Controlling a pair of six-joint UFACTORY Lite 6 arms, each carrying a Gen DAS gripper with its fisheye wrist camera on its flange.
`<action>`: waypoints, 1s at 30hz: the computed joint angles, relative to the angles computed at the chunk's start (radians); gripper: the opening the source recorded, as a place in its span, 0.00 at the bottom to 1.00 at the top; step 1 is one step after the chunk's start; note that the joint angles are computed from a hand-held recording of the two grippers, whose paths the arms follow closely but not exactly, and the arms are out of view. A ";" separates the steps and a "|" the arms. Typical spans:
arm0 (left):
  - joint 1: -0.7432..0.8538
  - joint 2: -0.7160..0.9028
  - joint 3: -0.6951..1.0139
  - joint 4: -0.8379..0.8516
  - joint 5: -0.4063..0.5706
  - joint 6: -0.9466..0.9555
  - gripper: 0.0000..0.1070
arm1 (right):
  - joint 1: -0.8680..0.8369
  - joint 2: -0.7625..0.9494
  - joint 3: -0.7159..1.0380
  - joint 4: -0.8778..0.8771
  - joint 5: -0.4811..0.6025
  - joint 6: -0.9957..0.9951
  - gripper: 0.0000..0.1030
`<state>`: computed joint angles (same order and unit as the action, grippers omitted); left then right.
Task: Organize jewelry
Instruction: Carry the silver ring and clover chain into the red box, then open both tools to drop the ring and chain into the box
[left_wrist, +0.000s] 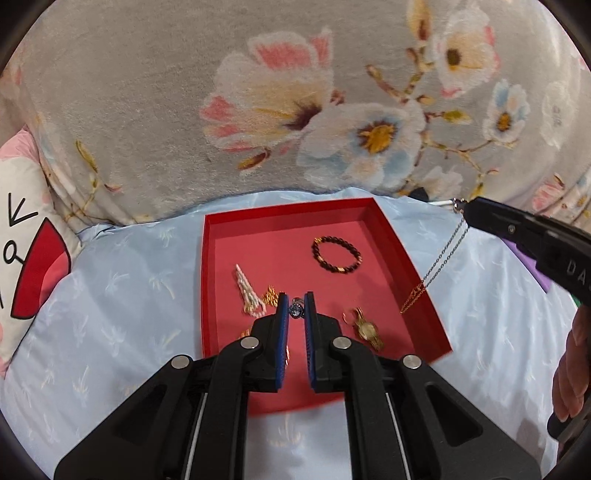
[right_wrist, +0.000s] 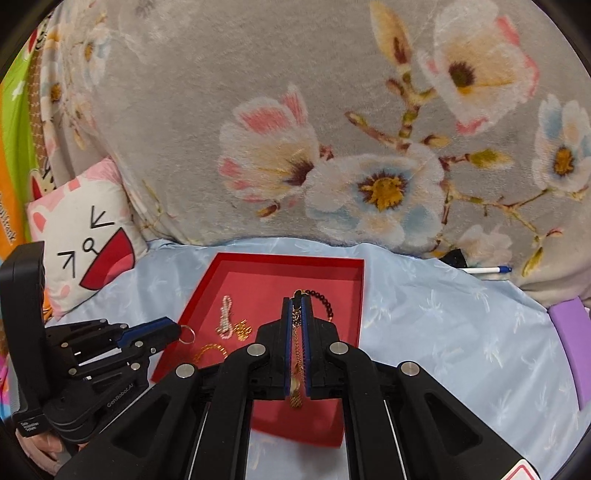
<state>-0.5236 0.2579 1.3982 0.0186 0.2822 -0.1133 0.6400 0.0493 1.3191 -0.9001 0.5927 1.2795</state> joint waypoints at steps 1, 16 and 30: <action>0.005 0.036 0.037 -0.007 0.004 0.006 0.07 | -0.018 0.027 0.017 0.006 -0.012 -0.008 0.04; 0.047 0.549 0.610 -0.015 0.153 0.001 0.07 | -0.172 0.332 0.154 0.046 -0.137 -0.068 0.04; 0.058 0.586 0.598 0.056 0.116 -0.087 0.11 | -0.186 0.344 0.109 -0.033 -0.192 0.016 0.05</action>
<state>-0.4656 0.8435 1.9960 0.0750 0.3987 -0.2000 0.4538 0.3937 1.4286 -0.9330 0.4010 1.2960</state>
